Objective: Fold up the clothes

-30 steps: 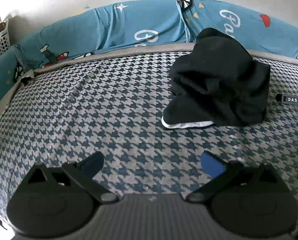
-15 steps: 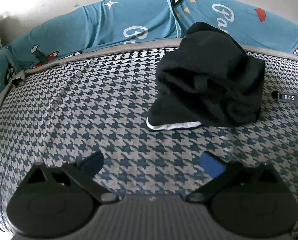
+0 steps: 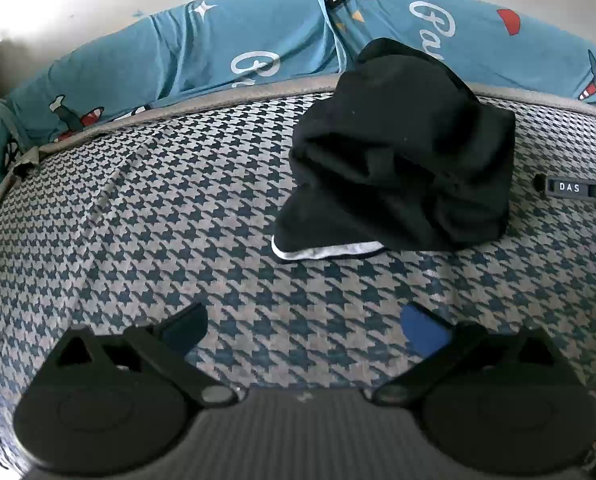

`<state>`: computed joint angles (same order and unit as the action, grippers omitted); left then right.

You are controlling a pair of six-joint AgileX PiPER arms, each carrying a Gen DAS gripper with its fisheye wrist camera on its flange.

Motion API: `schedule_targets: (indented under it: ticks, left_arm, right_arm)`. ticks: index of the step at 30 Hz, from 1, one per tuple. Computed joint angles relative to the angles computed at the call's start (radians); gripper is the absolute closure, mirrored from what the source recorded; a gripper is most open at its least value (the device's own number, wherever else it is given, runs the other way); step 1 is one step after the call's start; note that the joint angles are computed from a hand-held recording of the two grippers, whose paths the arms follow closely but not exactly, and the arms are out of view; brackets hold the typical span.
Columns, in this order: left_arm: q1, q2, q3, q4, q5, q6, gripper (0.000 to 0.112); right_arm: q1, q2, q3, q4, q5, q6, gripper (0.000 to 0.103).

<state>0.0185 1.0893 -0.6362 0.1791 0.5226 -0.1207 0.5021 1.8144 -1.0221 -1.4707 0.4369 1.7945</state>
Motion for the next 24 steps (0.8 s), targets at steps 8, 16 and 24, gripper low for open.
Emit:
schedule_targets:
  ticks: [8,16,24]
  left_arm:
    - [0.001,-0.005,0.005,-0.010,0.005,0.023,0.009]
    - [-0.005,-0.003,0.003,-0.015,0.005,0.033,0.009]
    - [-0.001,-0.005,-0.001,-0.007,-0.001,0.027,0.009]
  right_arm:
    - [0.000,0.000,0.000,-0.001,0.000,0.000,0.000]
    - [0.000,0.000,0.001,0.000,0.000,0.000,0.000]
    - [0.000,-0.001,0.001,0.001,0.000,-0.001,0.000]
